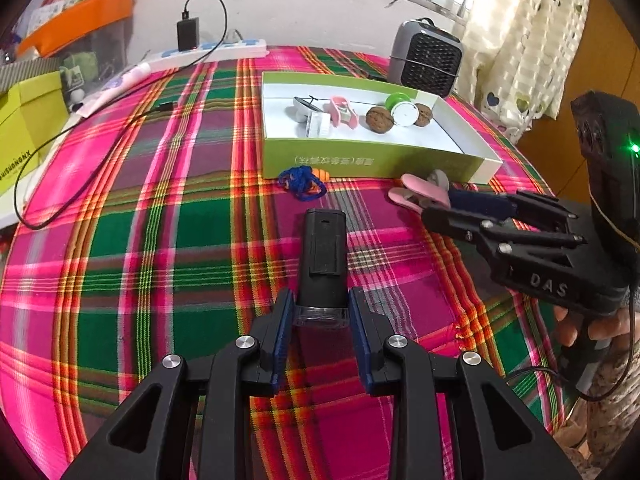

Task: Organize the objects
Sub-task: 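Grasp the pink rubber piece with the right tool while the left tool holds the flashlight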

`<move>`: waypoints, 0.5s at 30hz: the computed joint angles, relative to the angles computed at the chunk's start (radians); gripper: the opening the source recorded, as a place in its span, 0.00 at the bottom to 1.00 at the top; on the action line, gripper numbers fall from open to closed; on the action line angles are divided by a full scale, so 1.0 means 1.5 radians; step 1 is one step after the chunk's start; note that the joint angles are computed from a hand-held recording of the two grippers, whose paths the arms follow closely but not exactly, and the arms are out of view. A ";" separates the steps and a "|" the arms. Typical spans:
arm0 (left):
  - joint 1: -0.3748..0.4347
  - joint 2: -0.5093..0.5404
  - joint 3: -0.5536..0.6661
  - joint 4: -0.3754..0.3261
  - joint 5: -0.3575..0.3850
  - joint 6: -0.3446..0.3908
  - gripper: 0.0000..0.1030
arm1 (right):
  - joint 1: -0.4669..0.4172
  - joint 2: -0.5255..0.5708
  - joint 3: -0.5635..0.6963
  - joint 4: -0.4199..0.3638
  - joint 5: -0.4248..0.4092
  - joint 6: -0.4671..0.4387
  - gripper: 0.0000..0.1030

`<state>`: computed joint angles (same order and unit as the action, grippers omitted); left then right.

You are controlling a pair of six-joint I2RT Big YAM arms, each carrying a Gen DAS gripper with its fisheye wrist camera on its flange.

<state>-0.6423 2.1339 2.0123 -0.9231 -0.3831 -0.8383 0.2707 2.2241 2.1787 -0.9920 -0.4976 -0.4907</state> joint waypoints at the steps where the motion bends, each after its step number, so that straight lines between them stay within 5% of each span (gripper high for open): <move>1: 0.001 0.000 0.000 -0.001 -0.001 -0.001 0.25 | 0.000 0.002 0.004 -0.009 -0.006 -0.004 0.41; 7: 0.005 -0.003 -0.007 0.006 -0.002 -0.002 0.26 | 0.000 0.013 0.025 -0.053 -0.046 -0.021 0.41; 15: 0.009 0.006 0.005 0.010 -0.004 0.011 0.34 | 0.011 0.013 0.020 -0.023 0.011 0.001 0.41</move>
<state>-0.6286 2.1431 2.0205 -0.9076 -0.3890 -0.8226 0.2867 2.2432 2.2095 -1.0269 -0.4817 -0.4888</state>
